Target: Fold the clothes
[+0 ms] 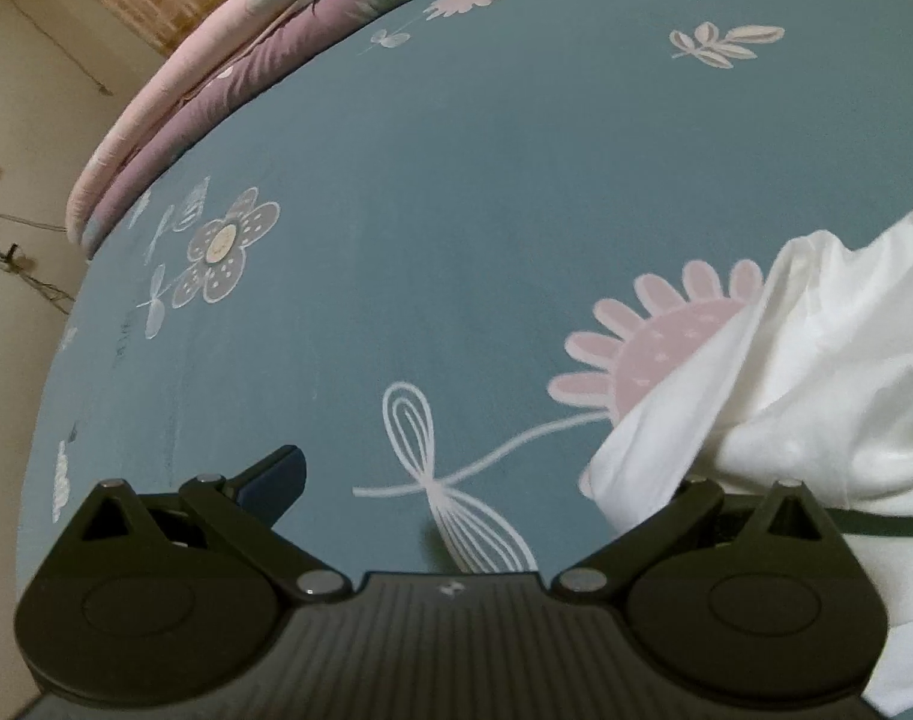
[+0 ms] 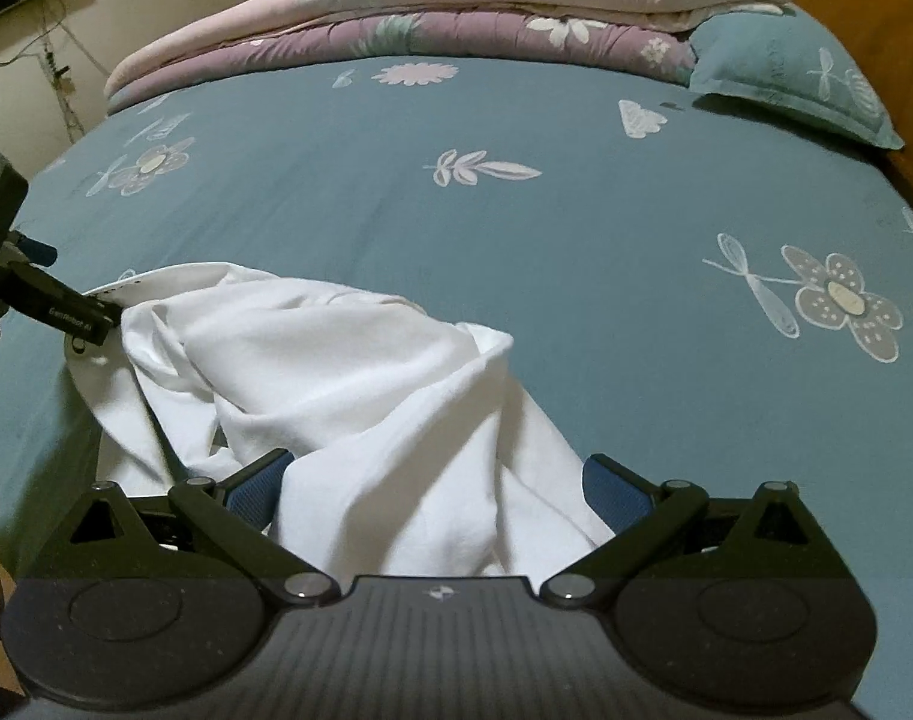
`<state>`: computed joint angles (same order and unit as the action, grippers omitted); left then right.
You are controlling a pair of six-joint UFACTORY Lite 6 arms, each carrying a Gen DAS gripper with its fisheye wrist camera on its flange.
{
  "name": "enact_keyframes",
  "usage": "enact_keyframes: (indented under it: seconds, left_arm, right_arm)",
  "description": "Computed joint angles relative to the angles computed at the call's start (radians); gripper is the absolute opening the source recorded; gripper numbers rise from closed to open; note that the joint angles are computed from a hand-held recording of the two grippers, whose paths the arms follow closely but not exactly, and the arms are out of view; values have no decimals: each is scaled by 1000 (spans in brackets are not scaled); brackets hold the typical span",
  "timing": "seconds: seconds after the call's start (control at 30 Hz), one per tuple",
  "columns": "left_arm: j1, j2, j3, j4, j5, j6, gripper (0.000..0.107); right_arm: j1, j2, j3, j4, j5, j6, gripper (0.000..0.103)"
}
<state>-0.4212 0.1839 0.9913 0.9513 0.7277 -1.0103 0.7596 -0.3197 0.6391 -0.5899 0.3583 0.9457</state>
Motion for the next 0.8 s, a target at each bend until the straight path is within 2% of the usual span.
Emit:
enact_keyframes:
  seconds: [0.2,0.37,0.63,0.8]
  left_arm:
    - [188,28,34,-19,-160,144,103]
    - [316,113,124,-63,-264,287,103]
    - [429,315,353,-143,-305,440,103]
    - [463,408,460,-195,-299,481,103]
  right_arm:
    - [166,74,103,-208,155,327,103]
    - [283,153,194,-264,286,464,103]
    - [402,235,302,-266,425,551,103]
    - [430,244,324,-258,461,553,103]
